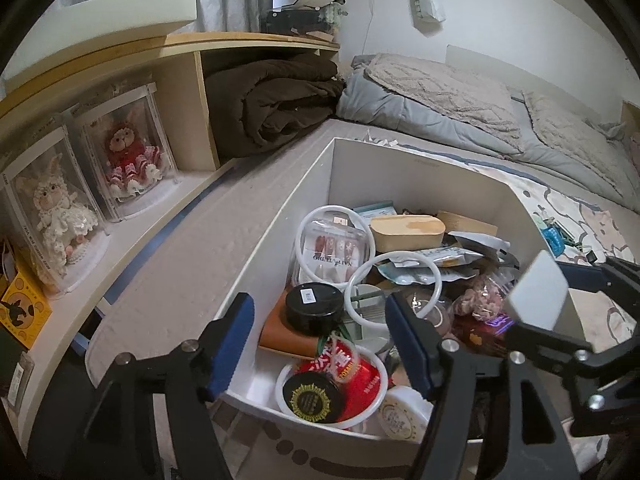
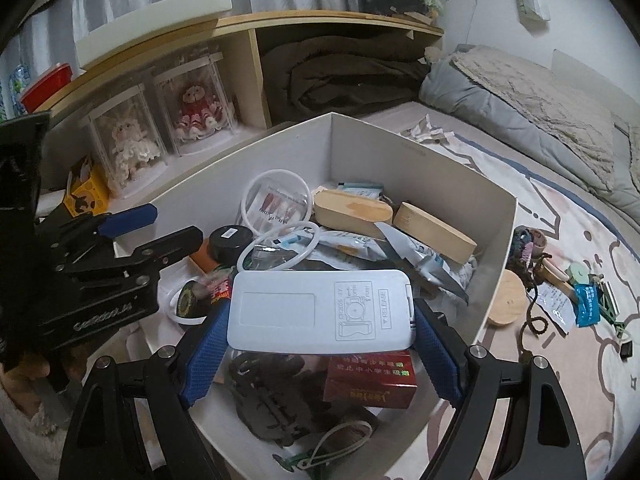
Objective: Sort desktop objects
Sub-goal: 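Lower the black tin into the white box and open the left tool, then lower the white remote into the white box and open the right tool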
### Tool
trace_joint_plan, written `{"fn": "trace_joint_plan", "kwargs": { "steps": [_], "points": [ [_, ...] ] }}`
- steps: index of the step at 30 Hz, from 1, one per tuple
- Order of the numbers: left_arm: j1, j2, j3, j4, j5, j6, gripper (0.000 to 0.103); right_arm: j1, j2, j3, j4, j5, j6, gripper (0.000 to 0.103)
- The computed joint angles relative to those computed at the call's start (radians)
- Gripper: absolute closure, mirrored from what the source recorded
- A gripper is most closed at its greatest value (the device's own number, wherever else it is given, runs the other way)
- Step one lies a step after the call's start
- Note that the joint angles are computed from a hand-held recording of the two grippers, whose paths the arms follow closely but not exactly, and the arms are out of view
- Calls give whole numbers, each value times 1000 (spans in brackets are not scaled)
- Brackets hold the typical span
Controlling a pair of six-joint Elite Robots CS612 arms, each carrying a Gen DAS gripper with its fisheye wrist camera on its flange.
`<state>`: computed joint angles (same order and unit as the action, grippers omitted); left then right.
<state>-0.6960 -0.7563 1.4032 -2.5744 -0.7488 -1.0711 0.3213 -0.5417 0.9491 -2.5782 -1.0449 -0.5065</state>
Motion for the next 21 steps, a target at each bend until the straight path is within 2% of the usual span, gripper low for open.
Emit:
{"fn": "trace_joint_plan", "kwargs": {
  "steps": [5,9,21],
  "points": [
    [-4,-1,-1,1,8,4,35,4,11,-20,24,-5,5,17],
    [-5,-1,-2,2,11,8,35,-2,21,-35,36,33,16,17],
    [-8,7,-18,17,1,16,34,0,24,-47,78,-5,9,16]
  ]
}}
